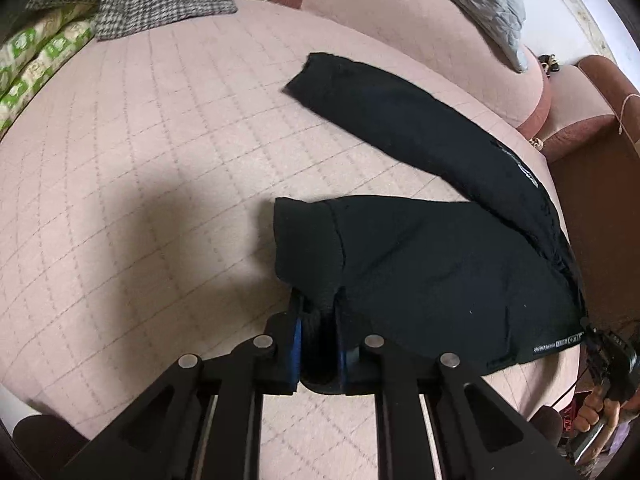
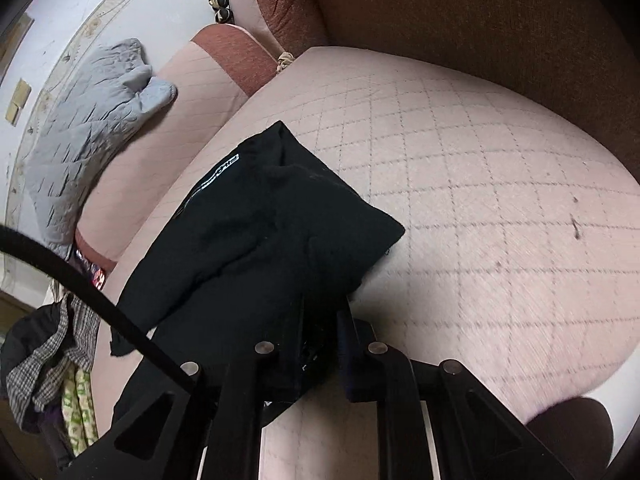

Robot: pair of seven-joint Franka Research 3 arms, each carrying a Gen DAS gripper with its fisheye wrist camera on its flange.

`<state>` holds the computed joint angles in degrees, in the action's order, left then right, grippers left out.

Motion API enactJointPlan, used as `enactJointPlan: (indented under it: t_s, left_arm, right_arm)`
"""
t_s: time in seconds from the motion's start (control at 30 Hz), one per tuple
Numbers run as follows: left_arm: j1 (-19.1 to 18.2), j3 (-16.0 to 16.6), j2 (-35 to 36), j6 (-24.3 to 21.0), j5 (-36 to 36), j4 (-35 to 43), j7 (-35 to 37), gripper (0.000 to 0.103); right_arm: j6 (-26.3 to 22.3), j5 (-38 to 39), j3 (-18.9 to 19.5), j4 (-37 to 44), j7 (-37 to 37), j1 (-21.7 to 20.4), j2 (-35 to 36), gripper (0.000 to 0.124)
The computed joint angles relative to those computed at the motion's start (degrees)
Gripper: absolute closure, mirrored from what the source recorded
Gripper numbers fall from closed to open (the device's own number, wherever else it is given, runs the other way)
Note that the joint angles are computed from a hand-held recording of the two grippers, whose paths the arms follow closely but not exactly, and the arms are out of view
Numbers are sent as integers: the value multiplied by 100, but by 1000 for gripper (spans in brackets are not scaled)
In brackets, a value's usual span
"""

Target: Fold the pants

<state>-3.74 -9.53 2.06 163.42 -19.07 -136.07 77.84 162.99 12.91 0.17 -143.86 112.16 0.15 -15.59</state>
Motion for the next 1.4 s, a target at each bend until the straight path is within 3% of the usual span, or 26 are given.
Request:
enactJointPlan:
  t_s: [0.13, 0.23, 0.3, 0.37, 0.43, 0.47, 0.53, 0.63, 0.7, 0.77, 0.87, 0.9, 0.97, 1.1, 1.13, 1.17, 1.27, 1.33, 1.4]
  left_arm:
    - [46, 46, 57, -190, 175, -47, -189, 90]
    - [58, -22, 18, 92, -95, -256, 110, 86]
    - [20, 22, -125, 328, 353, -436, -181, 79]
    - [14, 79, -338, 537, 1042, -643, -682, 70]
    - [270, 49, -621, 727, 2676, -855, -2018, 57]
    - [355, 24, -706, 755, 3140, -896, -2409, 52]
    - [613, -71, -916, 805, 4071, -973, -3153, 47]
    - [1167, -503, -1191, 721, 5820, -929, -4582, 41]
    - [1274, -674, -1290, 661, 6539, -861, -5230, 36]
    - [1192, -652, -1368, 675, 6816, -847, -5495, 34]
    - [927, -505, -1403, 817, 6763, -851, -5564, 33]
    - [881, -504, -1419, 853, 6767, -847, -5634, 33]
    - [828, -553, -1425, 894, 6846, -809, -5802, 32]
    - [731, -689, -1342, 950, 7068, -642, -6086, 30]
    - [699, -717, -1323, 934, 7144, -602, -6162, 30]
    - [664, -750, -1306, 902, 7229, -555, -6254, 30]
    - [550, -782, -1309, 890, 7465, -452, -6527, 30]
    - [457, -736, -1260, 1035, 7486, -324, -6585, 28]
    - [382, -743, -1153, 1041, 7505, -117, -6642, 23]
  right_arm:
    - [-286, -28, -32, -179, 81, -84, -154, 109]
    - [-379, 23, -95, -320, 74, -135, -168, 104]
    - [-286, 31, -78, -416, 186, -185, -252, 100]
    - [-329, -425, 221, -496, 669, -530, -433, 86]
    - [-319, -1304, 696, -604, 1398, -1089, -704, 84]
    - [-267, -1559, 790, -641, 1565, -1206, -813, 84]
    - [-205, -1915, 890, -723, 1748, -1339, -1042, 82]
    - [-10, -2041, 852, -803, 1673, -1272, -1277, 79]
    - [295, -2277, 1129, -911, 1837, -1493, -1468, 79]
    - [798, -2568, 1725, -1067, 2292, -2034, -1765, 78]
    - [1217, -2820, 2718, -1134, 2700, -2972, -2349, 78]
    - [1301, -2792, 2866, -1120, 2740, -3114, -2510, 78]
    - [1681, -2526, 2795, -1141, 2771, -3031, -2686, 78]
    - [2566, -1919, 1883, -1099, 2607, -2055, -2622, 78]
    - [2777, -1802, 1834, -1078, 2598, -1995, -2671, 77]
    - [2919, -1699, 1970, -1075, 2590, -2113, -2772, 76]
    - [3420, -1406, 2908, -926, 2496, -2924, -3274, 76]
    - [3785, -1315, 2843, -919, 2206, -2682, -3303, 75]
    - [4170, -1585, 2295, -864, 2056, -1853, -3012, 71]
